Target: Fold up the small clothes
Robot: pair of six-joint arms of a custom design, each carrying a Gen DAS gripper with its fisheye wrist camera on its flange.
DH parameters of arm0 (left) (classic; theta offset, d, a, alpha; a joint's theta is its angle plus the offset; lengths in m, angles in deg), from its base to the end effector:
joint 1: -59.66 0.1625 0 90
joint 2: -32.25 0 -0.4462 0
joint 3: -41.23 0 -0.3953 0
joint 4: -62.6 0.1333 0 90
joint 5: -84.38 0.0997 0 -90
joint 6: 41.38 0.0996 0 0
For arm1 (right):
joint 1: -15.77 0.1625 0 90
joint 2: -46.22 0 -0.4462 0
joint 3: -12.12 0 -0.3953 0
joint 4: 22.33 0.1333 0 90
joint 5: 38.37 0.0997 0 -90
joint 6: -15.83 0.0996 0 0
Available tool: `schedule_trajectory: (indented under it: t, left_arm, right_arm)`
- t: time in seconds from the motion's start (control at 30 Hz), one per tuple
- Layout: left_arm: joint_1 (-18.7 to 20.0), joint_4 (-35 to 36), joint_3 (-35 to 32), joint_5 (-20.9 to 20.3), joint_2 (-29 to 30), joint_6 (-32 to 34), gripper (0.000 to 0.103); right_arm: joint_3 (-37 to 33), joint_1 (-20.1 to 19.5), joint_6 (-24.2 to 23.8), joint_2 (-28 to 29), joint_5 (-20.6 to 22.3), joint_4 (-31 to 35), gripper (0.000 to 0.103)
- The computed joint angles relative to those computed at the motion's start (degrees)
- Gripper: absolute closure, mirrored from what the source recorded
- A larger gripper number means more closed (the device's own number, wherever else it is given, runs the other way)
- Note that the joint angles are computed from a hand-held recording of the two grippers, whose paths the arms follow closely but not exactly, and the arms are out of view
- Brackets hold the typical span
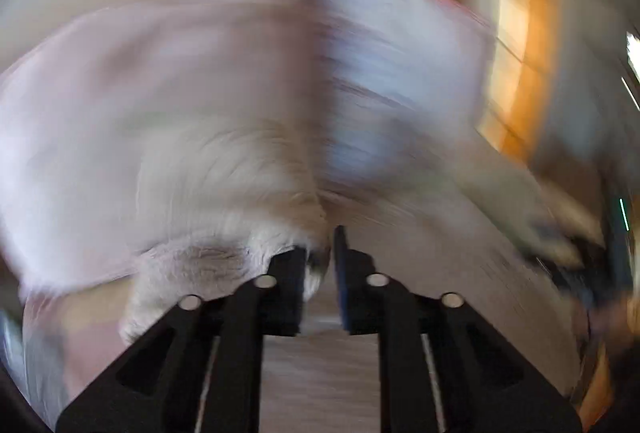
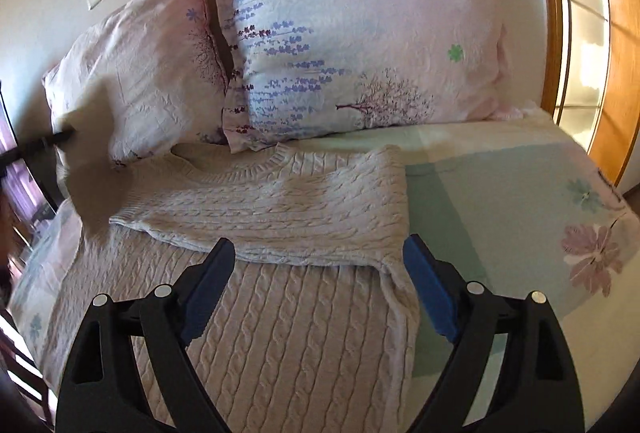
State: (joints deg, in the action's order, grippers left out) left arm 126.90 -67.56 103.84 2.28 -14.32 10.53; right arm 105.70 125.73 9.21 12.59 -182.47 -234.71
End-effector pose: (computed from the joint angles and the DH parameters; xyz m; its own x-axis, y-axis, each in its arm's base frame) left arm -0.1809 -0.8111 0.3280 -0.2990 0.8668 -0.3990 0.9538 0.2584 -0.1534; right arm 0.2773 -0.6093 0.1288 -0.7727 0.4214 0.4746 -0.2487 0.4869 -0.8373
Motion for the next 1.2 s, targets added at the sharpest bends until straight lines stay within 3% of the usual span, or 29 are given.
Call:
schedule_trajectory:
  t: [0.1,0.13,0.23,0.3,0.4,0.47,0.53,0.67,0.73,0.8,0.87,0.93,0.97,1.07,1.2]
  left_arm:
    - [-0.7,-2.0,7.2,3.8,-2.0,4.1,0.062]
    - [0.3,-3.0,7.6,4.6,-2.5,3.4,0.053]
    - [3.9,1.2,3.2,5.6,-2.7,-3.3,0.040]
    - [6.8,5.4,-0.3,7.6,-2.9,-9.1,0.040]
    - [10.3,9.6,-1.4,8.5,-4.5,-15.1,0.040]
    - [12.5,13.7,-1.9,7.6,-5.8,-18.8,0.040]
    - [14.0,18.2,-2.8,5.7,-6.5,-21.4,0.041]
    - [15.5,20.7,-0.3,-0.1,-9.4,-23.1,0.048]
    - [16.6,25.4,-0.5,-4.0,-10.2,-24.4,0.058]
    - [16.6,24.5,2.4,-3.9,-12.2,-23.6,0.061]
    - [16.0,23.3,4.6,-2.8,-13.5,-23.3,0.067]
    - [15.6,25.0,4.2,-1.9,-13.2,-23.8,0.089]
    - [15.1,26.4,3.9,-1.3,-12.8,-23.4,0.092]
    - [14.7,26.1,4.1,-1.0,-12.5,-20.6,0.094]
    - [13.3,26.9,-7.0,-7.1,-6.1,-22.0,0.095]
  right_arm:
    - [4.0,0.9,3.3,-1.8,-1.7,-0.1,0.015]
    - [6.2,1.3,4.9,-2.8,-2.4,-0.2,0.015]
    - [13.2,1.3,12.8,-6.3,-0.6,1.7,0.015]
    - [19.5,0.1,21.9,-9.7,5.3,3.8,0.029]
    - [25.6,-2.1,30.3,-11.9,15.6,3.0,0.043]
    - [27.8,-3.1,33.4,-11.8,20.9,1.7,0.052]
    - [28.9,-2.4,33.9,-10.6,22.0,-1.3,0.054]
    - [31.9,-4.1,38.3,-9.5,33.7,-4.4,0.078]
    - [32.5,-4.6,38.6,-8.2,37.8,-6.8,0.083]
    - [32.4,-5.1,38.7,-7.1,41.3,-7.3,0.092]
    - [31.3,-4.8,37.6,-6.3,41.9,-7.4,0.093]
    - [31.0,-5.0,36.6,-6.2,43.4,-9.1,0.094]
    - [30.4,-5.1,35.7,-6.2,44.5,-10.4,0.094]
    - [28.8,-5.0,33.1,-7.1,45.4,-12.1,0.094]
    - [23.8,-6.5,27.4,-9.7,48.5,-11.7,0.094]
